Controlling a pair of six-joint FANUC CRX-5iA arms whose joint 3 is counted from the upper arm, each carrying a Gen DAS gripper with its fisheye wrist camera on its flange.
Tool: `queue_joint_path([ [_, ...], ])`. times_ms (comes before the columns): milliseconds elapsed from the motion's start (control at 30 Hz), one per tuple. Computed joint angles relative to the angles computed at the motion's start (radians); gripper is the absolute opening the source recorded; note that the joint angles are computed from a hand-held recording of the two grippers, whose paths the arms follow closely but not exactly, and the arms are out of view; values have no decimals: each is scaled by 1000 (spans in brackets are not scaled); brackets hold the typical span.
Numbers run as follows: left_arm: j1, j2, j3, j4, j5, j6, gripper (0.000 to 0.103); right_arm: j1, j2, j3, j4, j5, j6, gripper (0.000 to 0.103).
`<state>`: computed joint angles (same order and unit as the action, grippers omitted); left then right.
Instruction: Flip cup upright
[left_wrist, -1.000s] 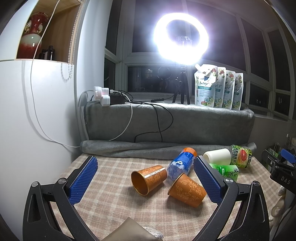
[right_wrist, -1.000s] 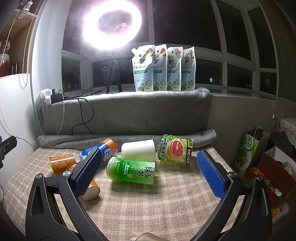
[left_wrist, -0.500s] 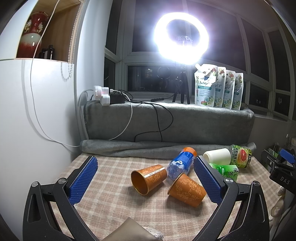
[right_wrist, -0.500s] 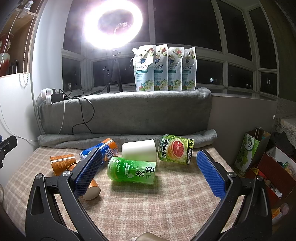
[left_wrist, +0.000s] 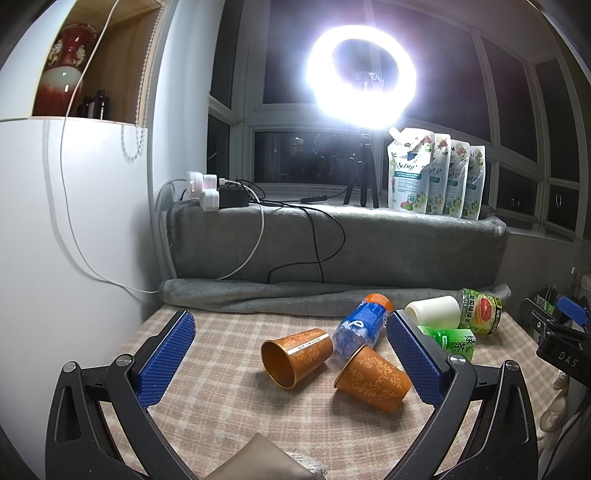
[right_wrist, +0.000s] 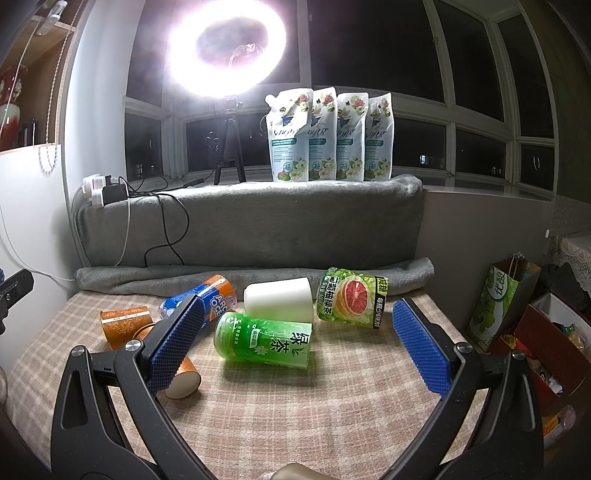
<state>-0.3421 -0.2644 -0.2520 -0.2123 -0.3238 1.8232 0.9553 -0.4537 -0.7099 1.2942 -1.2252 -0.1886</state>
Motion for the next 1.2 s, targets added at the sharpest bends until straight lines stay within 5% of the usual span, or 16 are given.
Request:
queue_joint_path([
  [500,10,-2,-22,33,15,-34,103,-11,6,7,-12,16,9,103],
  [667,-15,17,12,-25,-13,34,103,-65,27,15,-26,98,14,103],
  [1000,19,32,4,71,-14,-43,103,-254,28,170,-459,383,301,103],
  [1200,47,36,-31,201,-6,-174,103,-359,170,365,-721,374,687,103],
])
